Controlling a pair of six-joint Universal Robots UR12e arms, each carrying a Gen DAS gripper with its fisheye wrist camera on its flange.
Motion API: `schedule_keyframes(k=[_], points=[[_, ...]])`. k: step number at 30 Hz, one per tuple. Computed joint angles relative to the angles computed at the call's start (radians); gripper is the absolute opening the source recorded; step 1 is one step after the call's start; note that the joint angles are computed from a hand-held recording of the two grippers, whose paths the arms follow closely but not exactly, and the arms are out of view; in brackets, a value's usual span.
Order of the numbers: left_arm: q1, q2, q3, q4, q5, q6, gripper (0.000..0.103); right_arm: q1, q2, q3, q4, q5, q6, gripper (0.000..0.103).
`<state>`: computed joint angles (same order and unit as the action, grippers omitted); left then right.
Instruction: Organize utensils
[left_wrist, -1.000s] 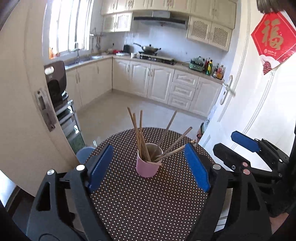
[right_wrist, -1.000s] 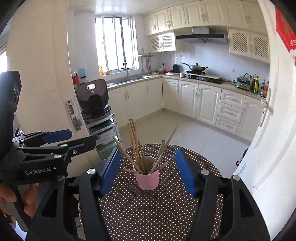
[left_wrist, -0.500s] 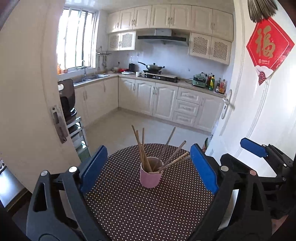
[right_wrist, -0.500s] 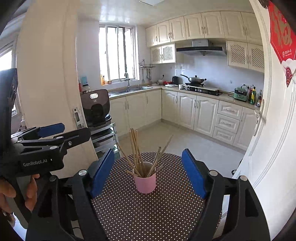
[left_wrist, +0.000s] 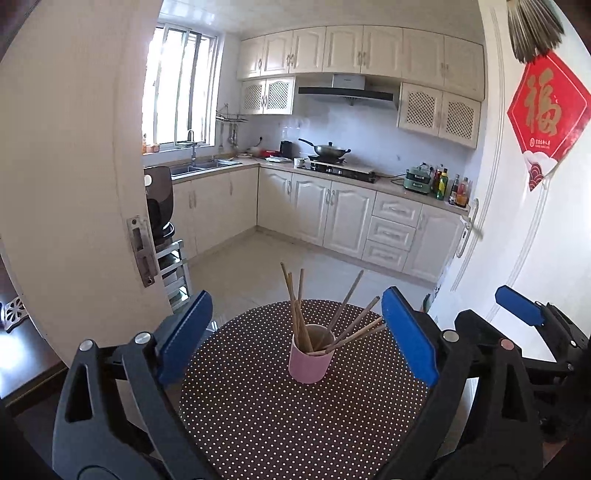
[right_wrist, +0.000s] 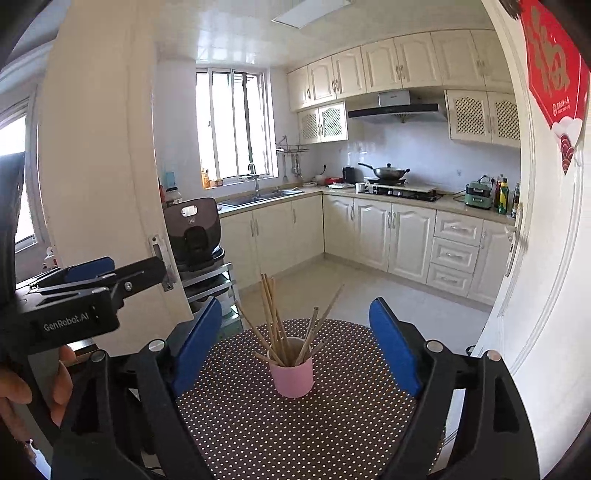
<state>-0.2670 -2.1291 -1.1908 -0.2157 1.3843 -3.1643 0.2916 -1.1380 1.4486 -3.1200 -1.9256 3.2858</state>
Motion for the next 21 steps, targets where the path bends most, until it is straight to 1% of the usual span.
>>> schedule_keyframes(k=[5, 16, 21], points=[[0.003, 0.007, -0.014, 0.030, 0.010, -0.005, 0.092, 0.007, 0.005, -0.005, -0.016, -0.010, -0.033, 0.082], [0.009, 0.013, -0.030, 0.057, 0.035, -0.023, 0.093, 0.012, 0.007, -0.009, -0.027, -0.012, -0.052, 0.089], [0.008, 0.013, -0.033, 0.078, 0.049, -0.026, 0.093, 0.013, 0.007, -0.010, -0.034, -0.020, -0.059, 0.090]])
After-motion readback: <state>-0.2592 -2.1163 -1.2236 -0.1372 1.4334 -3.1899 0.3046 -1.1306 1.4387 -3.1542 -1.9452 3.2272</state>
